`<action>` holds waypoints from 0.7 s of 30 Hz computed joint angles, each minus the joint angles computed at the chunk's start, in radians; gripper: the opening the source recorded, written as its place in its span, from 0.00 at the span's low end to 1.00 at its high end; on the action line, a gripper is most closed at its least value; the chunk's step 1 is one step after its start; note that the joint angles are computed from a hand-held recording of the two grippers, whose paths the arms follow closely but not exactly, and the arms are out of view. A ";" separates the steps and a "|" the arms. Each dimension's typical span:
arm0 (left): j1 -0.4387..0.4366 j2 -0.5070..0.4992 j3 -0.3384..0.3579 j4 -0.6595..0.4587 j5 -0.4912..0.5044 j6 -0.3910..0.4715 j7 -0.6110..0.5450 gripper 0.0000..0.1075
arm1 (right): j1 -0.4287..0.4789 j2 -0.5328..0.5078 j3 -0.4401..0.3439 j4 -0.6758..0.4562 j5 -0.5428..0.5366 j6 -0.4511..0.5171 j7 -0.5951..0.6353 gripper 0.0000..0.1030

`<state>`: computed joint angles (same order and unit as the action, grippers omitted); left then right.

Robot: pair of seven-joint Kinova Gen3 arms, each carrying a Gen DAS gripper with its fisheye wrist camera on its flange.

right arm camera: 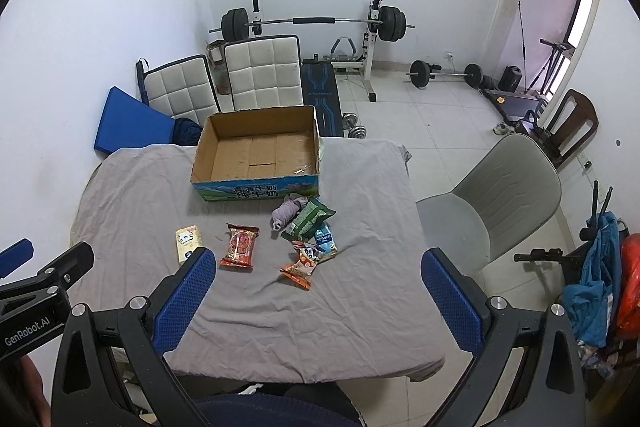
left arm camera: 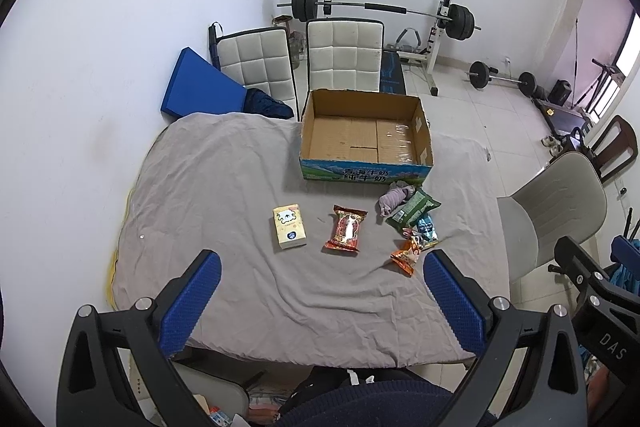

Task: Organize soft objects

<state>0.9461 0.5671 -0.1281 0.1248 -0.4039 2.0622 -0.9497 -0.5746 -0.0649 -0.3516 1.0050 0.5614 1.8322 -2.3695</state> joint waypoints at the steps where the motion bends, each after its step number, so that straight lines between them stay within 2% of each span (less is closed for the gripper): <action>1: 0.001 -0.006 0.000 0.015 -0.001 -0.009 0.004 0.96 | 0.000 0.000 0.000 0.000 0.000 0.000 0.000 1.00; 11: -0.002 -0.040 0.023 0.085 -0.012 -0.047 0.020 0.96 | 0.008 -0.001 0.002 0.000 -0.009 -0.008 0.006 1.00; 21: -0.003 -0.032 0.025 0.071 -0.016 -0.043 0.020 0.96 | 0.002 0.000 0.006 0.010 -0.004 -0.022 -0.001 1.00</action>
